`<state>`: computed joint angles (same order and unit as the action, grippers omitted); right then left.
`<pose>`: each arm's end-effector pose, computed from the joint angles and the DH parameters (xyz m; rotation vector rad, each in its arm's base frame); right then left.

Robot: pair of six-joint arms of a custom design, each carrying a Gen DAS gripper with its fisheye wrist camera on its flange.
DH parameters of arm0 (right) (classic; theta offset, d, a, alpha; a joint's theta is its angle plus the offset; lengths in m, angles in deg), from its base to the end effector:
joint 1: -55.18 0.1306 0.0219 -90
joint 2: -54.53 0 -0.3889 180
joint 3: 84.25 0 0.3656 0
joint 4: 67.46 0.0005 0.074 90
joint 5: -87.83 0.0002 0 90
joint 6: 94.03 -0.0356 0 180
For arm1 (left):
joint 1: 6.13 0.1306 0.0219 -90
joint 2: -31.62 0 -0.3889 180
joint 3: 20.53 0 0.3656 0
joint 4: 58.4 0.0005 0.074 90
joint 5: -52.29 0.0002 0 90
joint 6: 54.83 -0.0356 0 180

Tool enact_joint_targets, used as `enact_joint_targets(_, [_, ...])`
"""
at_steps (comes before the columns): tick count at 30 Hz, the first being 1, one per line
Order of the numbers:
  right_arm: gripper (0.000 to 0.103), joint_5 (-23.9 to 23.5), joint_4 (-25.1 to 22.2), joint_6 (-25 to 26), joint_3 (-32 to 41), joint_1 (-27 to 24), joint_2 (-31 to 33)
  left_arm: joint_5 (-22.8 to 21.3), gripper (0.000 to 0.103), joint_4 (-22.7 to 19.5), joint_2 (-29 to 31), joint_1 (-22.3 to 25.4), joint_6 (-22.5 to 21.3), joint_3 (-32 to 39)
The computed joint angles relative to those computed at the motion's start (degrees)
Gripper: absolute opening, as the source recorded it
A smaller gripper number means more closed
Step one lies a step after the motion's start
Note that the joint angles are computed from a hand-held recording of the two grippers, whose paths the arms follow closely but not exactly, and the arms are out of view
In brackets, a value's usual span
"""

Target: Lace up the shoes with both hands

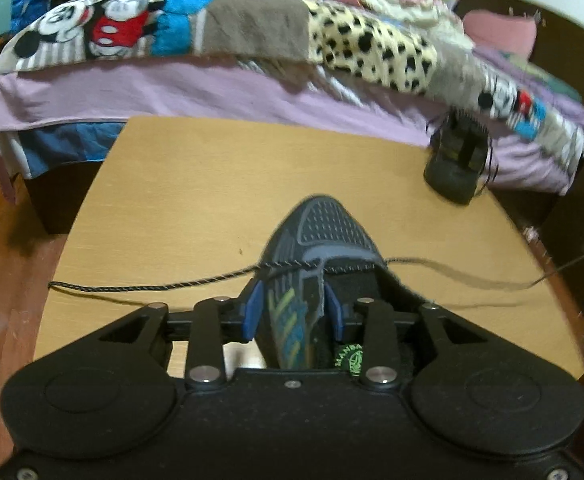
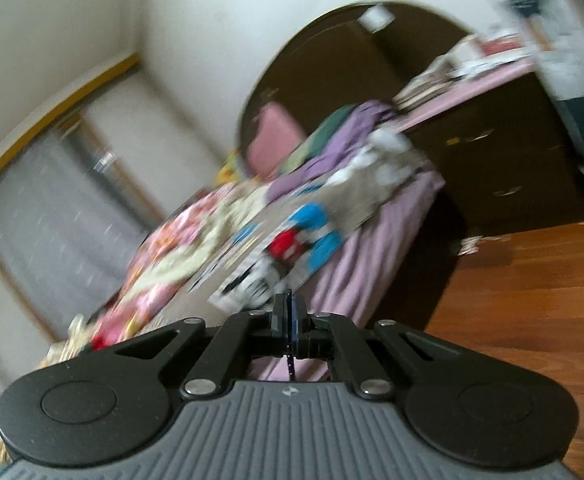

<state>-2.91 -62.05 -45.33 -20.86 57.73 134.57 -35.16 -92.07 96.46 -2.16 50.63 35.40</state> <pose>0.4120 0.0183 0.3873 0.5887 1.7028 0.5630 0.2977 0.0186 0.3517 -0.3688 2.2884 -0.1532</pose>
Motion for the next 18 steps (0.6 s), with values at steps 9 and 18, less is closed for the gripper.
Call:
enact_joint_targets(9, [0.004,-3.73,-4.75,7.51,7.14,14.65,5.92,12.41,0.038,1.25,-0.01,19.13,9.38,0.32])
enact_joint_targets(18, [0.004,-4.44,-6.81,7.99,12.11,23.59,11.10,32.91,0.038,4.89,6.75,32.76,37.47,-4.34])
